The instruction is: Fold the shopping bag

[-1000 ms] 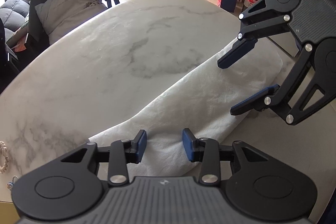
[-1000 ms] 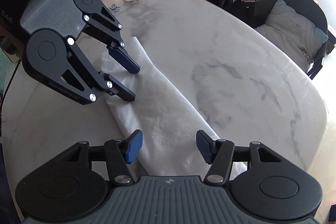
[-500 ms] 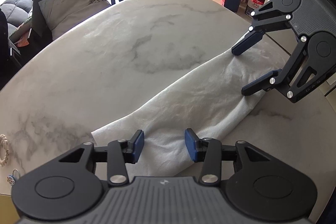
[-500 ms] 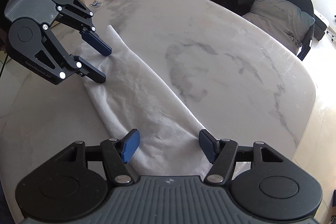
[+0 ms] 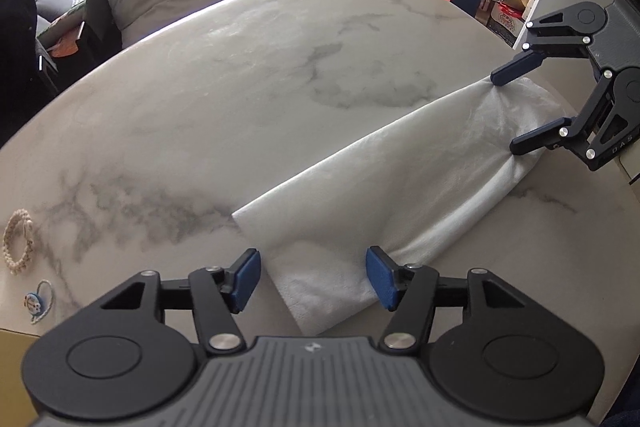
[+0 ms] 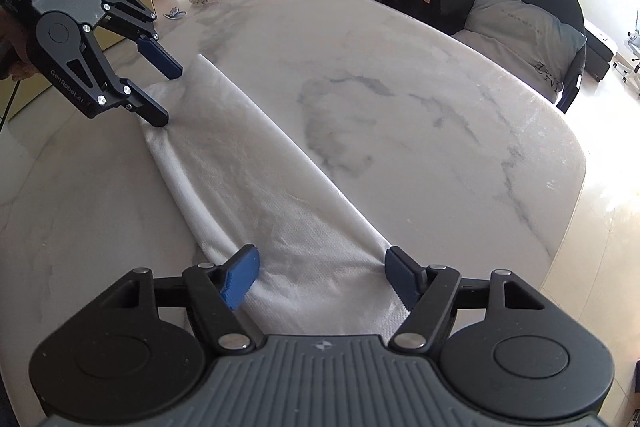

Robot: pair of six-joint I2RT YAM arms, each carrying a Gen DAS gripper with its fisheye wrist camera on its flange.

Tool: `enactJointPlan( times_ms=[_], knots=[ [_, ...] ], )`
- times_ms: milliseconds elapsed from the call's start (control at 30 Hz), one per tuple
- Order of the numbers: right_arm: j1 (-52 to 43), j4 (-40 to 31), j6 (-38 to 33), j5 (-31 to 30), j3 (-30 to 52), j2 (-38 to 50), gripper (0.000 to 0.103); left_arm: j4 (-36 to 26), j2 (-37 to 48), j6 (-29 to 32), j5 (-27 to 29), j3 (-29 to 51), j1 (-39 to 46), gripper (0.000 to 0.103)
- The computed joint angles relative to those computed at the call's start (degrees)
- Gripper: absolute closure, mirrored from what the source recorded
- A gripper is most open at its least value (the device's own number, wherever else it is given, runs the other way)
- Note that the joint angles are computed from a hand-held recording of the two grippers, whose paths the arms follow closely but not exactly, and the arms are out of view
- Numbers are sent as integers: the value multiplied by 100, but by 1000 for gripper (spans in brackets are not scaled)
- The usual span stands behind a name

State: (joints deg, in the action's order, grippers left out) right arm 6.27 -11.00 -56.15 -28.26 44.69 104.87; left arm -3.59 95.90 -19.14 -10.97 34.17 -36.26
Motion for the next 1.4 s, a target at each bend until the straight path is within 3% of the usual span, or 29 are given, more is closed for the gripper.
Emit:
enactJointPlan(
  times_ms=[233, 433, 500, 633, 800, 967, 1167, 1400],
  knots=[
    [-7, -1, -8, -15, 2, 15, 29, -249, -647, 245, -391, -15, -366, 47],
    [11, -78, -27, 6, 52, 24, 27, -441, -347, 980, -909, 554, -939, 46],
    [38, -131, -25, 47, 87, 22, 27, -598, -291, 925, -1271, 692, -1038, 46],
    [49, -157, -16, 58, 113, 33, 27, -1158, -668, 57, -1821, 609, -950, 46],
    [65, -35, 16, 24, 27, 36, 22, -553, -1217, 662, -1282, 304, -1009, 44],
    [122, 17, 38, 61, -24, 26, 18, 418, 37, 1724, -627, 938, -1282, 40],
    [189, -89, 64, 159, 28, 0, 19, 859, 1282, 1919, -375, 1522, -1225, 40],
    [152, 23, 70, 88, -44, 5, 17, 1037, 1654, 1999, -240, 1415, -1026, 39]
  ],
)
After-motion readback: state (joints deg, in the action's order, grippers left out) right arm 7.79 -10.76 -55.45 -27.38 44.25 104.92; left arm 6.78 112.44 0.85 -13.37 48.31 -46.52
